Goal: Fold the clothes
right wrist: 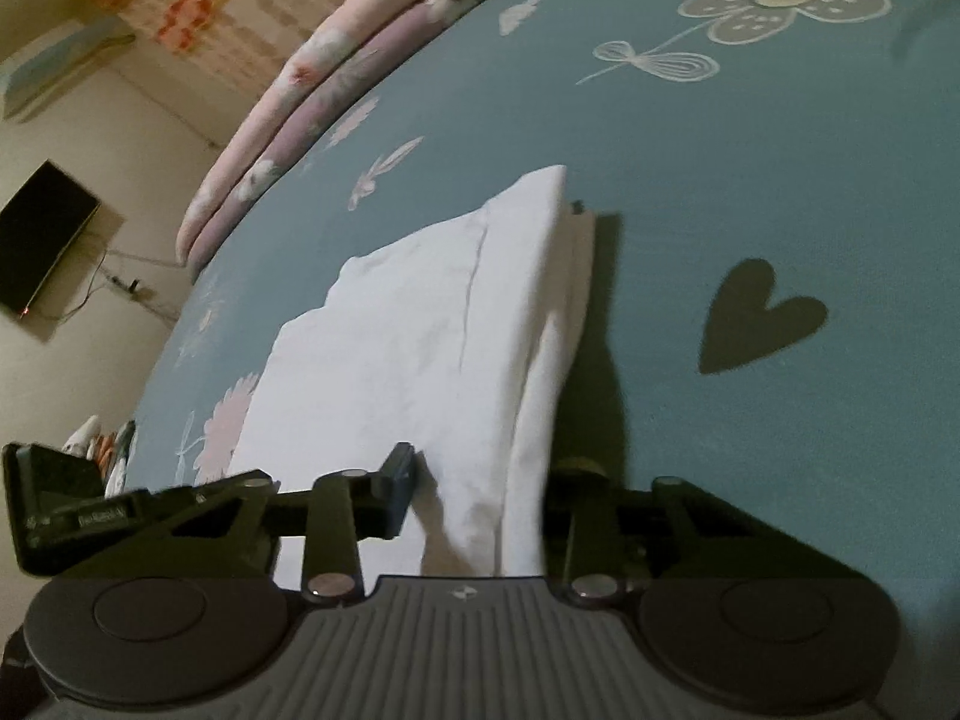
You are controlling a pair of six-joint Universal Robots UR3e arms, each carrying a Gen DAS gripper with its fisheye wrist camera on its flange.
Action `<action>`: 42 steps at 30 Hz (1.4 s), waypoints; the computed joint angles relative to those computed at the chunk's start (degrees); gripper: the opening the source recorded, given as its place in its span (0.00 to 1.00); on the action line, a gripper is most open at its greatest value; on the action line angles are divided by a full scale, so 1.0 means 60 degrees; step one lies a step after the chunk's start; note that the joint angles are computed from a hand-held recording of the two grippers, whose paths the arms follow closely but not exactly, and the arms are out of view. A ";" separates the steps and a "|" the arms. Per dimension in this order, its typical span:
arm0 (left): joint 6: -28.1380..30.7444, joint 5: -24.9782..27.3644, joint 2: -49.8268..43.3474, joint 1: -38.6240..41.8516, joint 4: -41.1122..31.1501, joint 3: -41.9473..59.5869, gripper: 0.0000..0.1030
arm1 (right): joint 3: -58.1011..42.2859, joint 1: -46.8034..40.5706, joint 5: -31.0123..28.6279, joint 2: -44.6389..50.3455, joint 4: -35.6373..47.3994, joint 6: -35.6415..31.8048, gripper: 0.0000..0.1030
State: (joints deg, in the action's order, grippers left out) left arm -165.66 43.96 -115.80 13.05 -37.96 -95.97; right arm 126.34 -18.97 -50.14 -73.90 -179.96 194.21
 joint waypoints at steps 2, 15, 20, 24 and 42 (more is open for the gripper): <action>-0.0198 0.0369 0.0143 -0.0145 0.0228 -0.0075 0.35 | -0.0022 0.0334 -0.0599 -0.0216 0.0012 0.0026 0.31; 0.0291 0.0697 0.1171 -0.0571 -0.0316 0.0199 0.16 | -0.0314 0.1078 -0.2082 -0.1929 0.1278 -0.0510 0.15; 0.0240 0.0724 0.1229 -0.1155 -0.0392 0.0664 0.14 | 0.0103 0.0370 -0.1813 -0.3151 0.1833 -0.0958 0.15; -0.0043 0.0793 0.0861 -0.1964 -0.0343 0.1520 0.14 | 0.0440 -0.0602 -0.1561 -0.4504 0.2874 -0.1756 0.15; -0.1335 0.1067 -0.5225 -0.5564 -0.2495 1.1005 0.14 | 0.0591 -0.6614 -0.0357 -0.7187 0.6767 -0.5929 0.15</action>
State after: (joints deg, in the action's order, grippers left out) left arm -173.67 50.36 -147.15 -20.33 -52.94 -29.94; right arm 129.89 -58.66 -52.29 -117.02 -139.35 158.63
